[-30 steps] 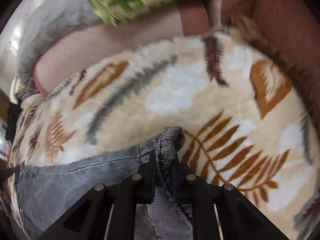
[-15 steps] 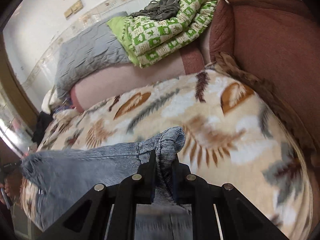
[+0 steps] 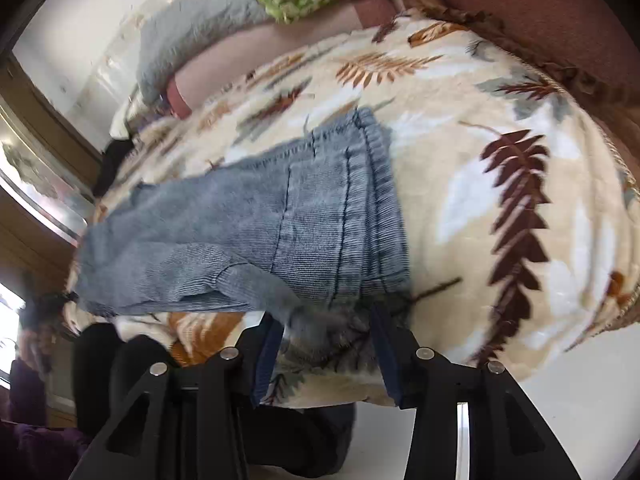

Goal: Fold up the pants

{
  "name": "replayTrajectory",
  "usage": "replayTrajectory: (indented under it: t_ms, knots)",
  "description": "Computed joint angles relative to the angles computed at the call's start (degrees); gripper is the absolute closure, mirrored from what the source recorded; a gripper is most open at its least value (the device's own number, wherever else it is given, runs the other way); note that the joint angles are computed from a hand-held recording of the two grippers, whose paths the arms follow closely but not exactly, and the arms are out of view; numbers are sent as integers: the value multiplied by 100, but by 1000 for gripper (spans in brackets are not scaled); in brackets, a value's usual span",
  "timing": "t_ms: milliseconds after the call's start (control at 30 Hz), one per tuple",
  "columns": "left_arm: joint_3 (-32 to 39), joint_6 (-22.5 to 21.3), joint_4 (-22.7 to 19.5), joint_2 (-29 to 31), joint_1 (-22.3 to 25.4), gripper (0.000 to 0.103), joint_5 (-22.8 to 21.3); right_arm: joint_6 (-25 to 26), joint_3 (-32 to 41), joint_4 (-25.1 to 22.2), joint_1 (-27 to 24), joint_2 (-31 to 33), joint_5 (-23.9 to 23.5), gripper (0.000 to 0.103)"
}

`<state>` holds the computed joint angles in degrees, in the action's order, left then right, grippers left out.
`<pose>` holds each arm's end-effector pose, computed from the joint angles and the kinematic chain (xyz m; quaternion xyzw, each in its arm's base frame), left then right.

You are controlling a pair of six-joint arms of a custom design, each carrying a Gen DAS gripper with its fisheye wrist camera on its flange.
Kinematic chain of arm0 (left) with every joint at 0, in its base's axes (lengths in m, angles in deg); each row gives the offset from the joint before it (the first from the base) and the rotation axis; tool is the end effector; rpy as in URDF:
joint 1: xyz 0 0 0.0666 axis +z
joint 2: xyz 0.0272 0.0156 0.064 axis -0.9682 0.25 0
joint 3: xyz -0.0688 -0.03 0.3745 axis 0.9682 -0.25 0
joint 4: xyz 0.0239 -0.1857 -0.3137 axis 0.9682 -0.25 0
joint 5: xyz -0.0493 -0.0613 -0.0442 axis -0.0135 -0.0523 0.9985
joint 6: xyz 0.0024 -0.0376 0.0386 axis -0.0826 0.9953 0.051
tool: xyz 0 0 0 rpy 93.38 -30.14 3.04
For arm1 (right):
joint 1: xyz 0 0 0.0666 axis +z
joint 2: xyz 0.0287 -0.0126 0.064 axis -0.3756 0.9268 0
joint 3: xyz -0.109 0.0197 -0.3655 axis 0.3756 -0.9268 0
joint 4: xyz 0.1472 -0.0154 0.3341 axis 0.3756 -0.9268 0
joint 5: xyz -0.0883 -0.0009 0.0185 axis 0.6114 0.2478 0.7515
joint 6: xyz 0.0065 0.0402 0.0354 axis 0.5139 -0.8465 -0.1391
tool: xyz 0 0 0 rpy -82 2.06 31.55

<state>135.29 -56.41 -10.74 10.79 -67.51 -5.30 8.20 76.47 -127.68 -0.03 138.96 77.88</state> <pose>0.4493 0.0541 0.4446 -0.0767 0.9629 -0.1104 0.2341 0.2572 0.1035 0.4204 0.1739 0.9278 0.1777 0.2781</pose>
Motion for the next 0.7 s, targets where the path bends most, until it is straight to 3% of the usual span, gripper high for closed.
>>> replayTrajectory:
  t_ms: [100, 200, 300, 400, 467, 533, 567, 600, 700]
  knots:
    - [50, -208, -18, -180, -50, 96, -242, 23, 155, 87, -148, -111, 270, 51]
    - [81, -242, -176, -333, 11, 97, -348, 65, 317, 524, -514, -4, 192, 51]
    - [-44, -359, -103, -570, 108, 97, -728, 211, 620, 439, -774, 518, 50, 51]
    - [-38, -398, -92, -727, 212, 97, -519, 205, 782, 493, -937, 1050, -305, 51]
    - [6, -410, -110, -761, 102, 97, -550, 305, 884, 416, -904, 1349, -224, 53]
    - [50, -411, -118, -761, -52, 97, -426, 370, 963, 287, -836, 1610, -63, 63]
    - [76, -403, -122, -747, -153, 97, -366, 424, 1002, 248, -773, 1650, 122, 82]
    - [88, -405, -116, -731, -255, 97, -320, 487, 1047, 182, -740, 1679, 244, 89]
    - [118, -290, -65, -607, -643, 97, -333, 640, 1241, -53, -647, 1683, 487, 92]
